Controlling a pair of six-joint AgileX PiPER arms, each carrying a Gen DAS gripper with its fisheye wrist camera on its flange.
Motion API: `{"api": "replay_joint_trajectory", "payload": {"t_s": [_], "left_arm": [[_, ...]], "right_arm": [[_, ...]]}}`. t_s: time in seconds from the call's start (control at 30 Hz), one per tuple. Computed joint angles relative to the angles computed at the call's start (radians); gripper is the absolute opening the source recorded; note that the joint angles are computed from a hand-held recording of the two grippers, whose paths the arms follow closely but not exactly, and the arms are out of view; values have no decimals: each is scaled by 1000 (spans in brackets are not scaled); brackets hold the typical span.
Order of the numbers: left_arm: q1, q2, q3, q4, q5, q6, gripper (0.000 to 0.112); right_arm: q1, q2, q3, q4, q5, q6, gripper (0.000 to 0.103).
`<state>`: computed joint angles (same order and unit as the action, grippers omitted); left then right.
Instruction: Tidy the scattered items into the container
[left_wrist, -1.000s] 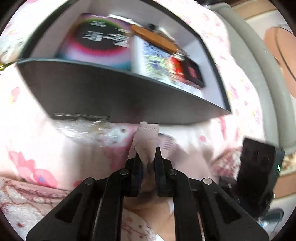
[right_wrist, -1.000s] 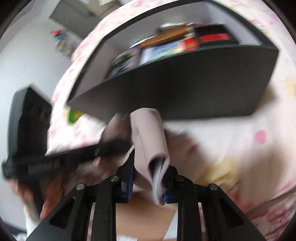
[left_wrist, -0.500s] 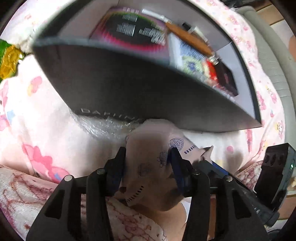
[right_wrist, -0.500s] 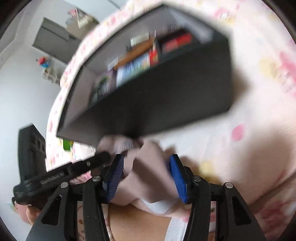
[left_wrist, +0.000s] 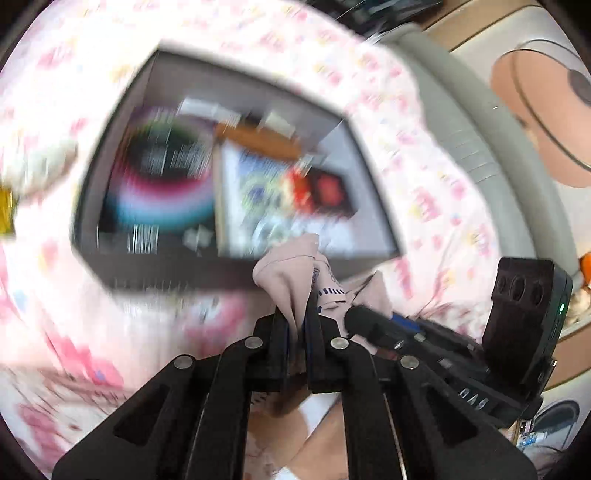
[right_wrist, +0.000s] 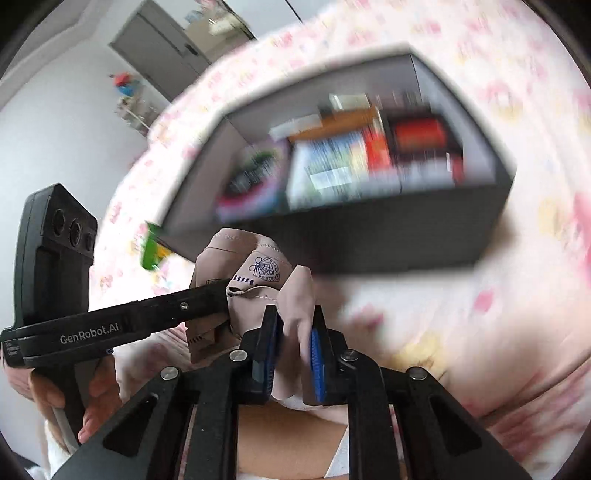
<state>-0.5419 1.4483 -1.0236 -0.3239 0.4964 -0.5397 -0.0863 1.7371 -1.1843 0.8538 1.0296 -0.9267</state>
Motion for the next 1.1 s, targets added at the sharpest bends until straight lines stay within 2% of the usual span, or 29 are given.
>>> {"api": "replay_joint_trajectory", "payload": {"t_s": [0.07, 0.13, 0.17, 0.2, 0.23, 0.3, 0.37, 0.43, 0.5, 0.57, 0.63, 0.7, 0.77, 0.8, 0.83, 0.9, 0.97, 1.0, 1.03, 1.1], "left_arm": [[-2, 100, -143, 67, -5, -30, 5], [62, 156, -263, 59, 69, 3, 5], [110, 183, -334, 25, 131, 35, 5], [144, 250, -404, 0, 163, 40, 5], [148, 350, -503, 14, 168, 38, 5], [147, 463, -635, 135, 243, -49, 5], [159, 527, -696, 153, 283, -51, 7], [172, 547, -705, 151, 302, -64, 19], [171, 543, -634, 155, 227, -61, 27], [159, 504, -546, 200, 148, -95, 27], [137, 460, -479, 314, 79, -193, 27], [118, 429, -444, 426, 34, -286, 27], [121, 432, -441, 379, -12, -222, 27], [128, 457, -460, 296, -23, -139, 27], [138, 487, -486, 196, -12, -43, 27], [150, 557, -569, 80, 68, 60, 27], [160, 649, -699, 71, 238, 6, 27], [164, 678, -734, 76, 294, -39, 27], [166, 688, -741, 69, 309, -62, 27], [157, 678, -732, 95, 293, -75, 27]], "right_arm": [[23, 4, -108, 2, 32, 16, 14], [26, 57, -239, 7, 61, 23, 14], [52, 114, -336, -4, 67, 56, 14], [67, 169, -426, -27, 84, 90, 14], [90, 230, -516, -67, 79, 137, 14], [137, 327, -646, -167, 61, 216, 14], [166, 390, -694, -254, 31, 255, 14], [153, 435, -727, -282, 58, 289, 14], [149, 455, -736, -342, 45, 342, 15], [144, 418, -679, -382, -39, 344, 16], [123, 388, -645, -341, -87, 318, 17], [87, 361, -612, -226, -112, 262, 21], [78, 365, -615, -187, -102, 246, 21], [85, 382, -637, -208, -79, 255, 21], [93, 399, -659, -231, -58, 268, 21], [116, 454, -730, -299, 5, 327, 21], [131, 511, -821, -353, 91, 405, 21], [137, 551, -879, -372, 139, 448, 21], [138, 563, -897, -374, 152, 462, 21], [143, 545, -878, -391, 132, 457, 21]]}}
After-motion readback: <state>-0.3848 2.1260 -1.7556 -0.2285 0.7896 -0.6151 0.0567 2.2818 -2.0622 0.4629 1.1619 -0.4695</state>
